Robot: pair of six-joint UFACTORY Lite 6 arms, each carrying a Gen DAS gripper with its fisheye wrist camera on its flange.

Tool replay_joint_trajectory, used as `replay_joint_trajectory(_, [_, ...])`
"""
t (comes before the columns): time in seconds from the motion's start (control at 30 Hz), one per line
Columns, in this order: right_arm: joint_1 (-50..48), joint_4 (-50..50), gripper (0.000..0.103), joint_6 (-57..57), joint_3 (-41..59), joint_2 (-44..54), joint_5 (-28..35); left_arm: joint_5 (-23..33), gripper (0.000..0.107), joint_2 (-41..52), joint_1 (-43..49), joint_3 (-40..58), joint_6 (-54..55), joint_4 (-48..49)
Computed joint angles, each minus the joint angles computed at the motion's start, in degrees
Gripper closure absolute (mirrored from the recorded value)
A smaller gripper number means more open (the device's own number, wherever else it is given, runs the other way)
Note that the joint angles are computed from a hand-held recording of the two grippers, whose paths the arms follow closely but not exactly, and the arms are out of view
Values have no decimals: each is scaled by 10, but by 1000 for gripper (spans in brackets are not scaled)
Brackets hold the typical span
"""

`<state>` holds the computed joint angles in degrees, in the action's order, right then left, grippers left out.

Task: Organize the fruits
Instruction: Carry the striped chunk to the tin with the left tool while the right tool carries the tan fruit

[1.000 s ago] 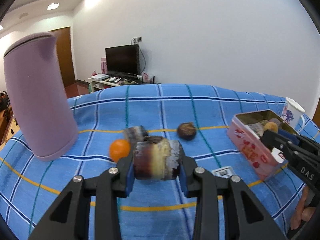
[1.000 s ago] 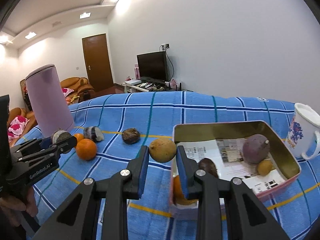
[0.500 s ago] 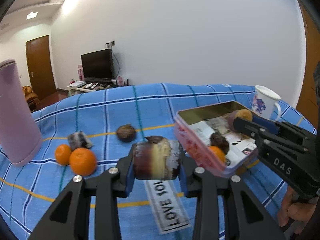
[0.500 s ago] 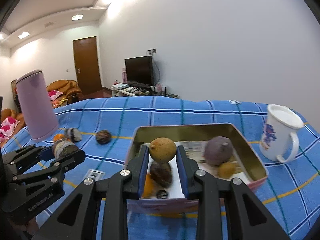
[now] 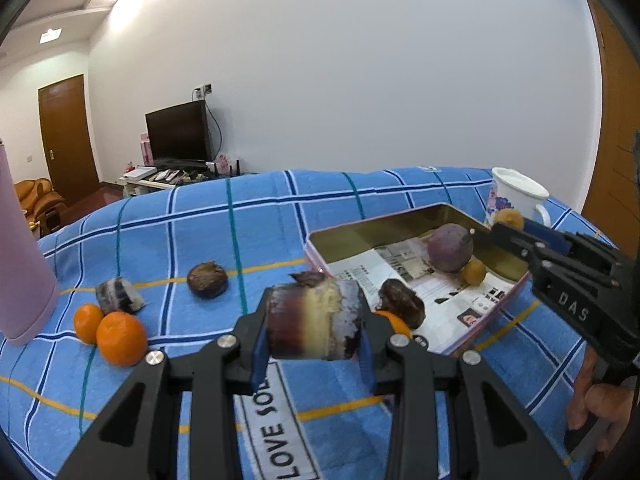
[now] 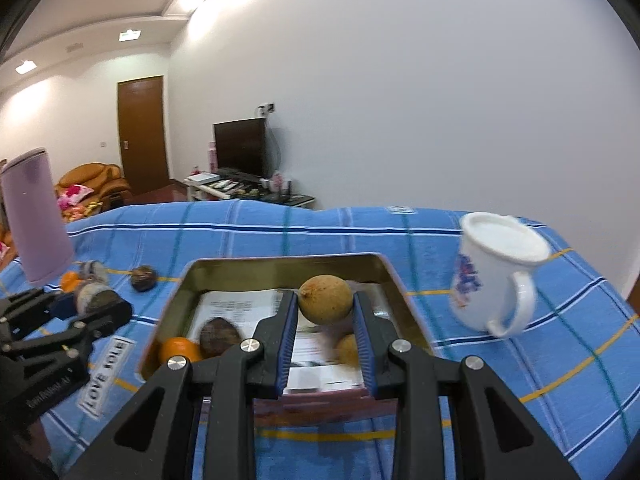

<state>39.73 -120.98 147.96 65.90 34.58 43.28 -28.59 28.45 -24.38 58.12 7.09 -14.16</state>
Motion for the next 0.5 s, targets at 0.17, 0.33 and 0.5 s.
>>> replay_joint_trajectory(0.17, [-42, -24, 74, 34, -57, -41, 11, 20, 70, 27, -12, 53, 14, -19])
replay_joint_trajectory(0.33, [-84, -56, 74, 71, -88, -64, 3, 42, 69, 75, -31, 125, 63, -76])
replay_joint_trajectory(0.5, [-99, -86, 74, 80, -59, -42, -45, 77, 69, 124, -45, 191, 67, -89])
